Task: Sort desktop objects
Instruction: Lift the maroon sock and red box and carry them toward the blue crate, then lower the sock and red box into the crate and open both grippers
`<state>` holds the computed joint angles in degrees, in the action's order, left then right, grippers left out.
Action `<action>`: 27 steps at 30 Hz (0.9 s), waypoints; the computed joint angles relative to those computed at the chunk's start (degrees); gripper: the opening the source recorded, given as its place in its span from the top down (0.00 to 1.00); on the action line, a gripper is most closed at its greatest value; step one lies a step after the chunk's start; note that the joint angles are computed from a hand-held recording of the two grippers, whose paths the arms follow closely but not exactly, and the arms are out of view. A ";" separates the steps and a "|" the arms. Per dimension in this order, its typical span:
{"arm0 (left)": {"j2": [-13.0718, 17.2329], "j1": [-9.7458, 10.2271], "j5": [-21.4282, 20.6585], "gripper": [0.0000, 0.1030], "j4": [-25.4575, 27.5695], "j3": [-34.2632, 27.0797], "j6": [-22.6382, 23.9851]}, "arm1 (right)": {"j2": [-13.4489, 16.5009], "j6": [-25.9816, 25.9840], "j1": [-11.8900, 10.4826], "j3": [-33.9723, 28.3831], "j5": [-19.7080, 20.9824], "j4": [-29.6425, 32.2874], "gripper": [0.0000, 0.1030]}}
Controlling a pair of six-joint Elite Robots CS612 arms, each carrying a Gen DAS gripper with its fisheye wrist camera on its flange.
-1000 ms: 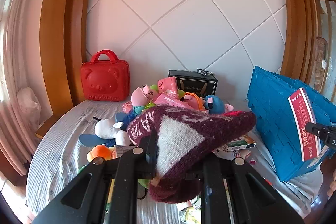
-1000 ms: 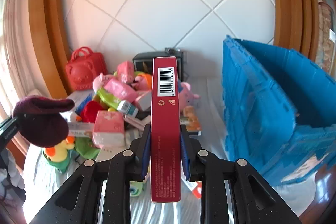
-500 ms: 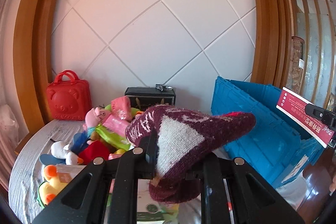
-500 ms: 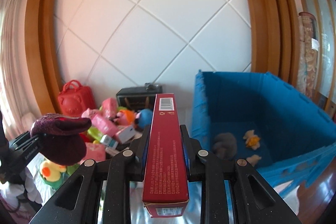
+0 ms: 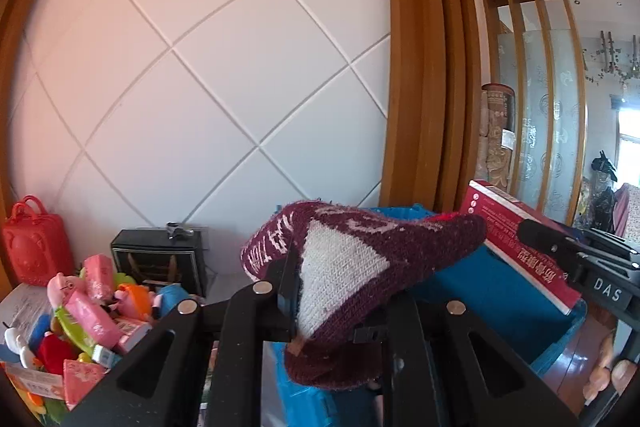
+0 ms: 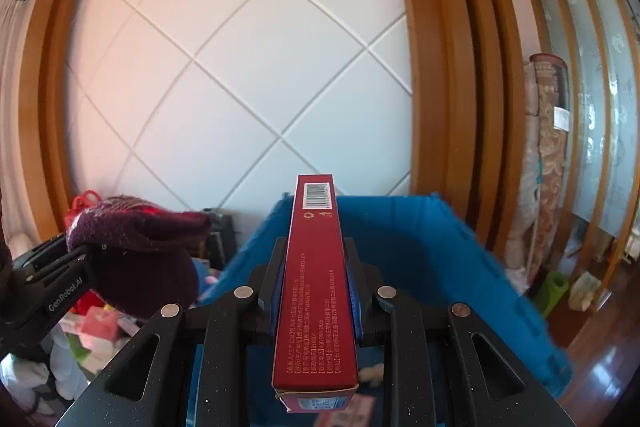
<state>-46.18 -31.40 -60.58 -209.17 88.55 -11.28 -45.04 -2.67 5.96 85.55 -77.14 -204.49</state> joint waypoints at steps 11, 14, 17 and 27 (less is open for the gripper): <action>9.70 0.75 -3.15 0.85 25.79 -24.61 -4.08 | 5.20 -2.90 -4.77 -14.21 2.09 16.09 0.76; 12.88 1.50 -3.73 0.85 34.10 -31.51 -5.96 | 8.51 -3.33 -5.08 -20.95 2.19 22.36 0.76; 15.88 2.14 -4.28 0.84 42.44 -37.49 -7.79 | 11.52 -4.31 -4.74 -26.49 0.88 27.48 0.76; 22.76 3.84 -11.71 0.82 78.50 -52.38 -15.87 | 17.70 -8.28 -3.47 -37.36 -5.52 48.66 0.76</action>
